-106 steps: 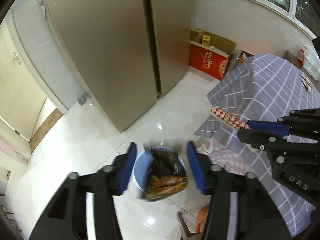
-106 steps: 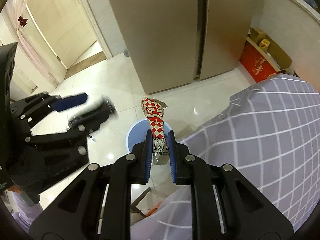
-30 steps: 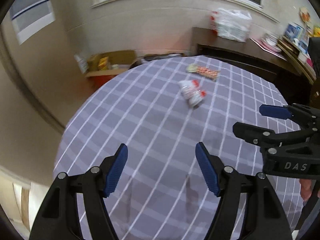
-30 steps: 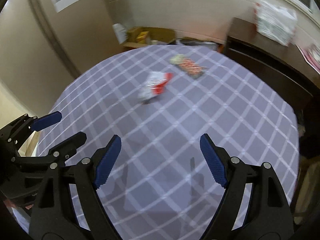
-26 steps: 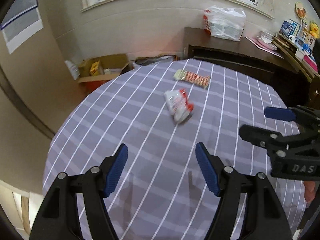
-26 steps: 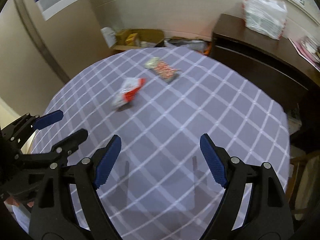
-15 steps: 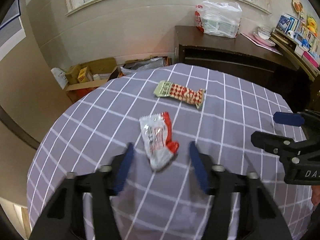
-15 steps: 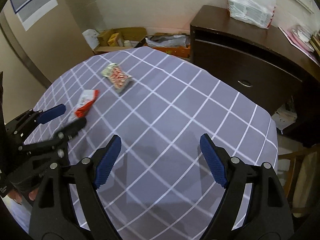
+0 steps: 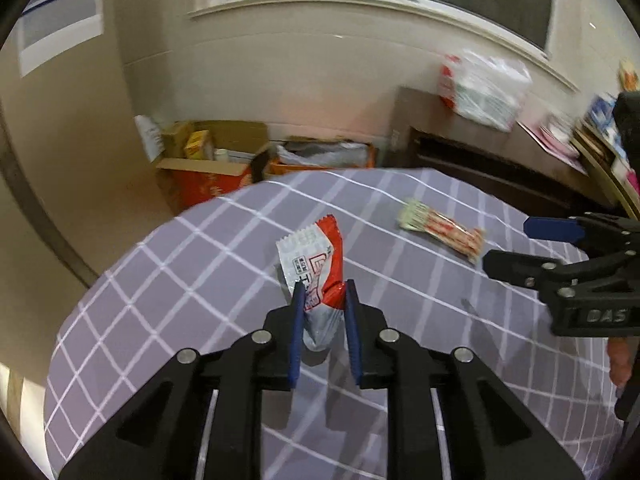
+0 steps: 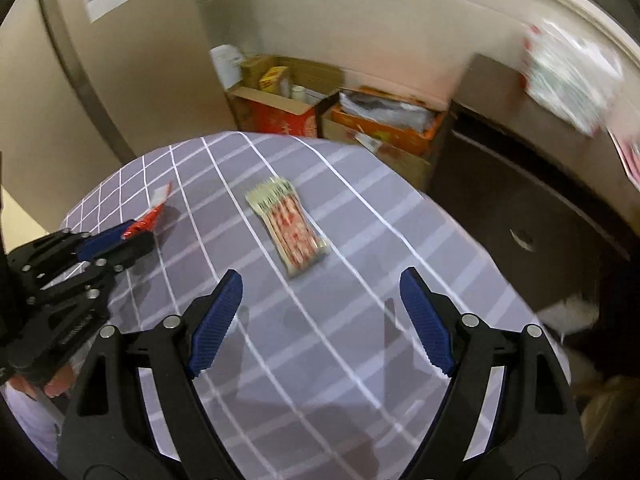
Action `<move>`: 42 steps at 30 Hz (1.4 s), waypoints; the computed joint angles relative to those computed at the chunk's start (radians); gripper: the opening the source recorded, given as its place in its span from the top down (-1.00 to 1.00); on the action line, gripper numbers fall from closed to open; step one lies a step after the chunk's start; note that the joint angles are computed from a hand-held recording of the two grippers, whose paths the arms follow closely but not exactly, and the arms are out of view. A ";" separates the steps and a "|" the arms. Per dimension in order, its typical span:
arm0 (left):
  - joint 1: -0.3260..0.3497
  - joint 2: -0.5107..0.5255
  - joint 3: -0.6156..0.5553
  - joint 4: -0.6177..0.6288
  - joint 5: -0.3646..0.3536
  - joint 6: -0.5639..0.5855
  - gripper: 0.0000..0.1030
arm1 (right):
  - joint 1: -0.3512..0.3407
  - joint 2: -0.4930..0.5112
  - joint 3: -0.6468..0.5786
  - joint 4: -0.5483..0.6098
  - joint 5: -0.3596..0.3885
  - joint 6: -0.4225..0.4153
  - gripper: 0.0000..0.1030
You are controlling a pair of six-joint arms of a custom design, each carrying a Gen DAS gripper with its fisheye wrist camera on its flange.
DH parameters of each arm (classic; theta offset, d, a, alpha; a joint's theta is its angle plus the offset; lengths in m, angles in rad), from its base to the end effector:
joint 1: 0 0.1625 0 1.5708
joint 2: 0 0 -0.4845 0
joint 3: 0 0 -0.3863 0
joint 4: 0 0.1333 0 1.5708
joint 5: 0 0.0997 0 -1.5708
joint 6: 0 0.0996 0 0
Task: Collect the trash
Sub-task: 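Grasp the red-and-white wrapper with the left tool while the right grasps the small snack stick, then carry the red-and-white wrapper and snack stick over the blue bin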
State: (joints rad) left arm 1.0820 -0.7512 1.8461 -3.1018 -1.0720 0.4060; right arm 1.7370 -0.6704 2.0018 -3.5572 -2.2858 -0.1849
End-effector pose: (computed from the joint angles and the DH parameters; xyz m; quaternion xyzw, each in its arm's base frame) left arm -0.1494 -0.6663 0.1126 0.3612 0.8761 -0.2194 0.2321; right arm 0.1657 -0.5767 0.0893 0.0441 -0.8930 0.2982 0.3341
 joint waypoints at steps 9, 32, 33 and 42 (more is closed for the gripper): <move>0.026 -0.003 -0.015 -0.024 -0.006 -0.031 0.65 | -0.024 0.087 -0.113 -0.023 -0.005 -0.135 -0.45; 0.014 -0.113 0.105 -0.086 -0.020 -0.037 0.64 | 0.074 0.061 -0.001 0.008 0.019 0.083 0.69; 0.011 -0.120 0.117 -0.104 -0.003 -0.029 0.64 | 0.083 0.065 0.000 0.012 0.019 0.091 0.69; 0.041 -0.250 0.200 -0.175 0.049 0.025 0.64 | 0.182 0.135 -0.039 0.071 0.017 0.153 0.69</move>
